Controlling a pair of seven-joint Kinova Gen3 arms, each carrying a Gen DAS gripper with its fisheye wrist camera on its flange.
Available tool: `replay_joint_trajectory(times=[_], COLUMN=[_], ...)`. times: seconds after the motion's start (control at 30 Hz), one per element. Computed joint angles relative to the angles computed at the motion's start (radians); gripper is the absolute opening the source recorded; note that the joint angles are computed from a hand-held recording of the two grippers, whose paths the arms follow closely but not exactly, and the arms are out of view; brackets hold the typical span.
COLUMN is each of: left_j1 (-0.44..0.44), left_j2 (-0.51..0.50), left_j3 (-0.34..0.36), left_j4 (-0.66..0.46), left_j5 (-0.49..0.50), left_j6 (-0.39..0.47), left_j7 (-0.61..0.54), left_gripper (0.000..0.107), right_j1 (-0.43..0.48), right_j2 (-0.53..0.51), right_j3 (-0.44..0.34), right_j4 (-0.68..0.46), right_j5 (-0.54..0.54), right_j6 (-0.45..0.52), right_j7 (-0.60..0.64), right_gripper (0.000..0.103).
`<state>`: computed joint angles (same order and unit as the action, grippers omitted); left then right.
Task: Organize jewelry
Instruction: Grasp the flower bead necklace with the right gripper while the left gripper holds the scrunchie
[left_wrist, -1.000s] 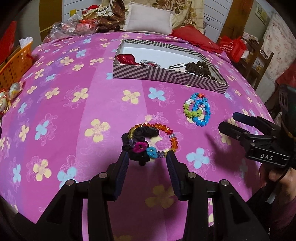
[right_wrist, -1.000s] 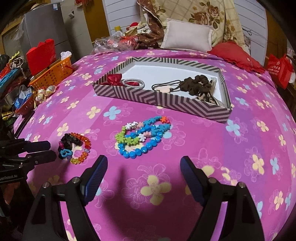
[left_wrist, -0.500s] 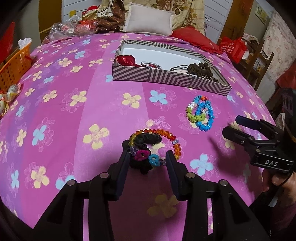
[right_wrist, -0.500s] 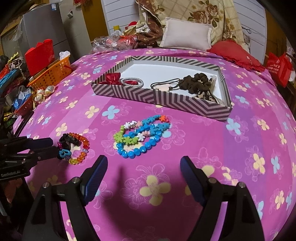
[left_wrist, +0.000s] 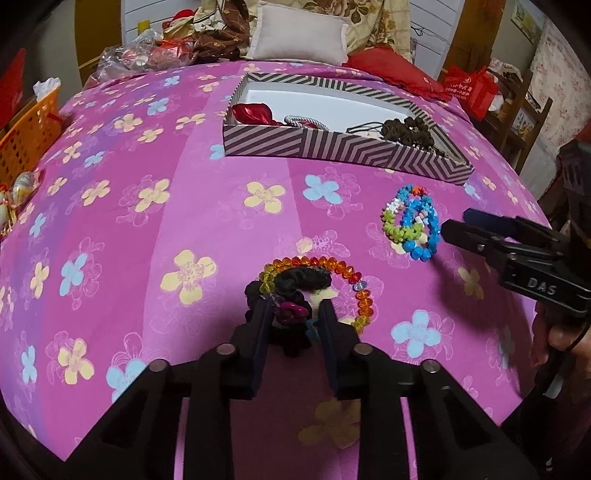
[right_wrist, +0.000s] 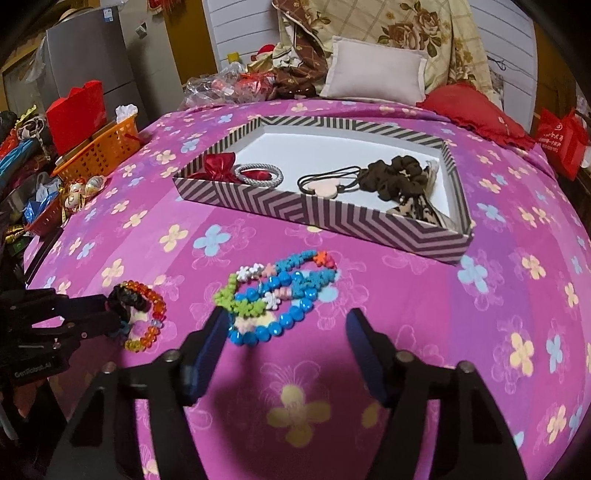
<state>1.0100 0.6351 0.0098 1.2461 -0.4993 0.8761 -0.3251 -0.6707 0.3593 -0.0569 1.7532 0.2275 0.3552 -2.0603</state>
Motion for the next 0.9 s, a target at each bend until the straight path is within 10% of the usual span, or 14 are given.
replay_joint_trajectory(times=[0.47,0.9], left_j1=[0.002,-0.019], left_j2=[-0.021,-0.083], left_j3=[-0.009,-0.01], left_j4=[0.035,0.106], left_j5=[-0.017,-0.029], left_j6=[-0.053,-0.136], left_j7=[0.02,0.07], left_gripper=[0.0,0.0], right_j1=[0.091,-0.002], right_j2=[0.051,0.166], right_j3=[-0.132,-0.063], right_j4=[-0.085,-0.285], right_j5=[-0.085,-0.087], right_j6=[0.043,0.241], right_j7=[0.228,0.377], right_gripper=[0.045,0.034])
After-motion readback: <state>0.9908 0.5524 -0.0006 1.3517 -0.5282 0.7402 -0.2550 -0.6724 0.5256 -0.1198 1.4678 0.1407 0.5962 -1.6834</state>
